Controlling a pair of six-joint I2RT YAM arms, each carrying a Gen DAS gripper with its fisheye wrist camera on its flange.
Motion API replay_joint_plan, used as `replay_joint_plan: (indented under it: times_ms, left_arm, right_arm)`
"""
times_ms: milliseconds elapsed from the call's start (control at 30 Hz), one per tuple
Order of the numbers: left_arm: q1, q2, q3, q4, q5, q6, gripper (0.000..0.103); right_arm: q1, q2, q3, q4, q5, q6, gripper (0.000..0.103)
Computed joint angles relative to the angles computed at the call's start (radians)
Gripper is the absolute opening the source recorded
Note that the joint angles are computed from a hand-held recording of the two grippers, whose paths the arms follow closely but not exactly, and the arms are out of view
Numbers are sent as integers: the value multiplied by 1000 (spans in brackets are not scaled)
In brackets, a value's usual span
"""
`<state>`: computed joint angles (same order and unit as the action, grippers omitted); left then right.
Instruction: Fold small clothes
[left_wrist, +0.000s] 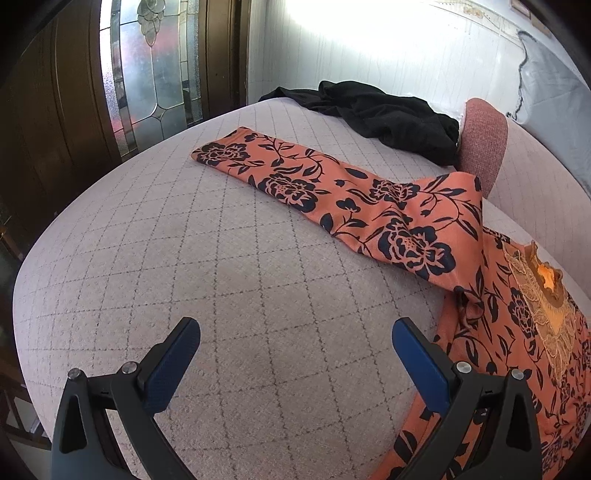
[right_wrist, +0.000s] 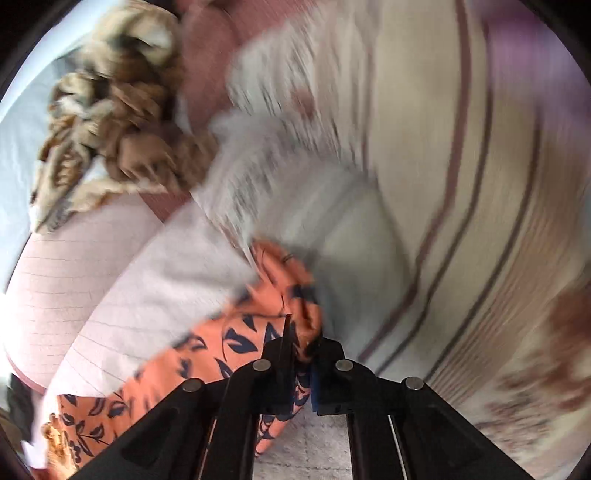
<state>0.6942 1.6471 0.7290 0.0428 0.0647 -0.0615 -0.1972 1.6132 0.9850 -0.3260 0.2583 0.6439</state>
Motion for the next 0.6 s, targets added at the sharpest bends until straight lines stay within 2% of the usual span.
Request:
replay_joint_plan:
  times_ms: [67, 167, 333, 433, 600]
  left_arm:
    - [10, -16, -8, 2, 13, -3, 103]
    - [22, -57, -28, 4, 49, 0, 103]
    - [32, -119, -59, 7, 92, 15, 103]
    - [42, -141, -66, 2, 115, 20, 103]
    - [69, -150, -60, -12, 158, 13, 103]
  right_arm:
    - [49, -73, 66, -92, 111, -33, 5]
    - [110, -136, 215, -223, 206, -77, 5]
    - [314, -95, 514, -372, 316, -138, 5]
    - [487, -7, 675, -383, 334, -138, 5]
    - [763, 256, 923, -275, 275, -135, 5]
